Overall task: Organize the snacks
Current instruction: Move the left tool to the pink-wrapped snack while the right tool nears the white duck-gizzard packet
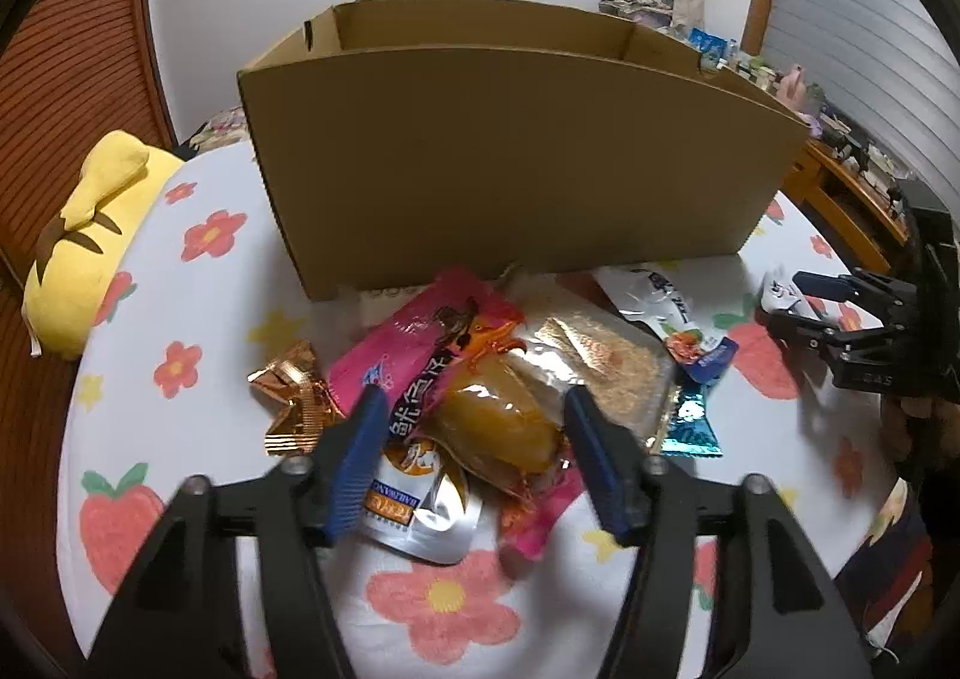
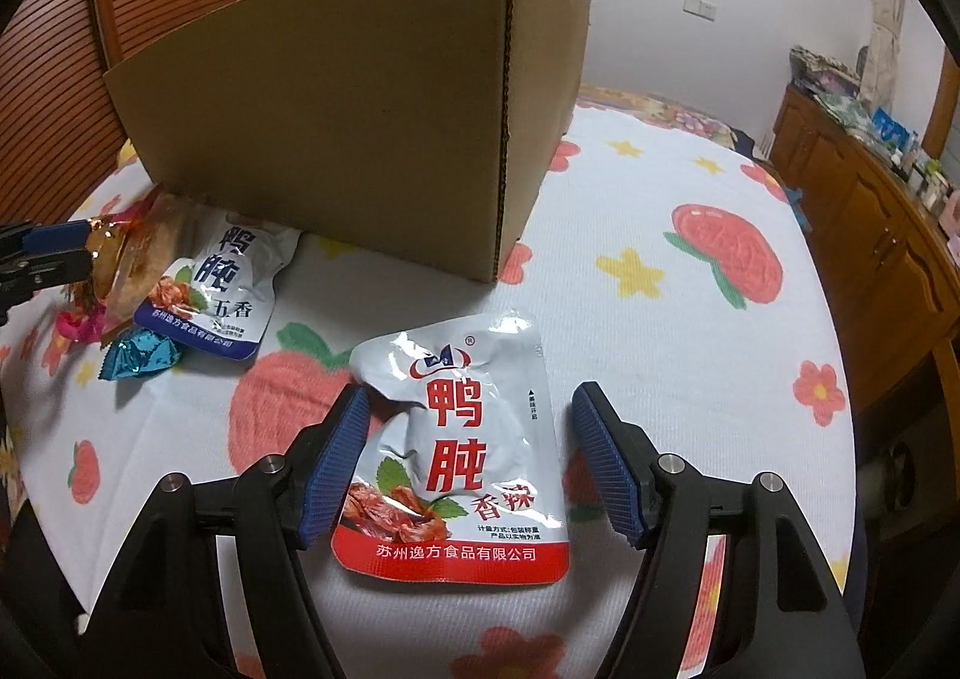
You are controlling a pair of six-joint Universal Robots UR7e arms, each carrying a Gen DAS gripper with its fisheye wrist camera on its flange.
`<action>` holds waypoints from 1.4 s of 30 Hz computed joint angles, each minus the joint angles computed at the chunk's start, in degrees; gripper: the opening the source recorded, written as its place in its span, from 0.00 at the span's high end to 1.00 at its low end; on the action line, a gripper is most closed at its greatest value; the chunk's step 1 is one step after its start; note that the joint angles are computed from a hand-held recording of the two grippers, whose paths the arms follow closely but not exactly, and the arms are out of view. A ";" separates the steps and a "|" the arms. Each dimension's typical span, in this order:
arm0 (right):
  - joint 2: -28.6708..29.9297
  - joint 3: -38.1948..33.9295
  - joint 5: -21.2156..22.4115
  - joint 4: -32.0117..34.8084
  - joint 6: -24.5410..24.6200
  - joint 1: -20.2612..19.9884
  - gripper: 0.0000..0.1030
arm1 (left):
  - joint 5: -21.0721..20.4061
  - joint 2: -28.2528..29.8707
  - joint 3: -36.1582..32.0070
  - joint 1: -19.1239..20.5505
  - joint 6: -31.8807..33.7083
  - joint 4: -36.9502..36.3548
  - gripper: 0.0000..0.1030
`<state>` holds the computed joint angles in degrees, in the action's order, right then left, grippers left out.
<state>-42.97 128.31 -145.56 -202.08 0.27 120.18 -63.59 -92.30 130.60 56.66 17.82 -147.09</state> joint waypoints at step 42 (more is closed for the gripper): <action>0.09 0.08 -0.23 -0.31 -0.15 -0.22 0.28 | -6.13 -1.63 -1.67 2.19 -6.87 6.11 0.31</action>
<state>-42.88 128.39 -145.80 -202.39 0.12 119.96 -69.72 -93.92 128.93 58.84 10.95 -140.98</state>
